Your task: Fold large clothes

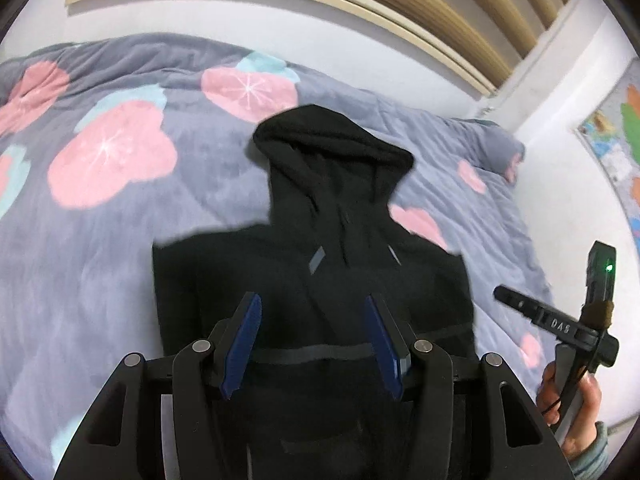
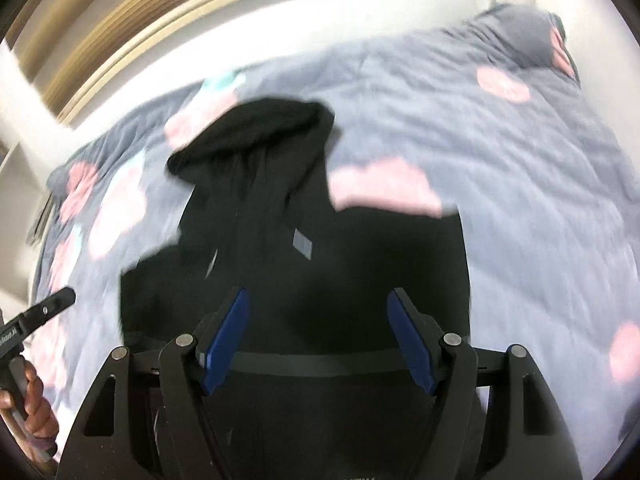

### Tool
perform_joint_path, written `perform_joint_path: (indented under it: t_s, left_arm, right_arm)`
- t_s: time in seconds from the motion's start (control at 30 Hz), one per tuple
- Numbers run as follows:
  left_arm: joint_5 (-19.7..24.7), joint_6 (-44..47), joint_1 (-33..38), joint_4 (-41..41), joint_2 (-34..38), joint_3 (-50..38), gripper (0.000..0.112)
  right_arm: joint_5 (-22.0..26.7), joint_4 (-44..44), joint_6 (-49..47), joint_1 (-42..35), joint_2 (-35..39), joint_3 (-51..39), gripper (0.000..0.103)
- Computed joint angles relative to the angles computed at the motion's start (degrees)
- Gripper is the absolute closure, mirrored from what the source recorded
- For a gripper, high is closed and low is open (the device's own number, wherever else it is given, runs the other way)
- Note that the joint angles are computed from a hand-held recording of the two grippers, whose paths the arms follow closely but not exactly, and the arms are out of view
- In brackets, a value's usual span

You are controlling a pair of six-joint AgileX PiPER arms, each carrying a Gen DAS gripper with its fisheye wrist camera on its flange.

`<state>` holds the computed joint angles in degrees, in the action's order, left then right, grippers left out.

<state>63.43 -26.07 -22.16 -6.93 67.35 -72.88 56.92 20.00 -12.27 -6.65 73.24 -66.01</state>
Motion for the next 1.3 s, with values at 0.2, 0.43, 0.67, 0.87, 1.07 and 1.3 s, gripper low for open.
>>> perform_joint_path:
  t_s: [0.2, 0.43, 0.67, 0.87, 1.07, 1.3]
  left_arm:
    - [-9.65, 6.51, 7.17, -3.06, 19.38, -9.46, 0.057]
    - [-11.02, 8.45, 11.62, -6.34, 42.18, -26.40, 0.057]
    - [-9.08, 7.59, 11.81, -4.46, 54.01, -38.19, 0.085]
    - [-21.04, 26.02, 18.22, -23.56, 42.64, -21.22, 0.103]
    - [-13.47, 26.40, 20.95, -27.38, 54.85, -25.88, 0.100]
    - [-17.59, 31.63, 19.37, -20.83, 43.32, -17.21, 0.071]
  right_arm:
    - [-9.72, -0.04, -0.08, 4.18, 20.81, -15.91, 0.029]
    - [-7.61, -2.63, 3.31, 6.51, 40.89, -36.49, 0.029]
    - [-1.78, -7.13, 5.37, 8.68, 53.60, -52.48, 0.090]
    - [-11.39, 5.80, -9.22, 4.22, 45.50, -38.54, 0.095]
    - [0.21, 3.97, -3.17, 3.51, 61.31, -52.53, 0.095]
    - [-1.05, 4.60, -9.60, 1.47, 50.60, -43.00, 0.047]
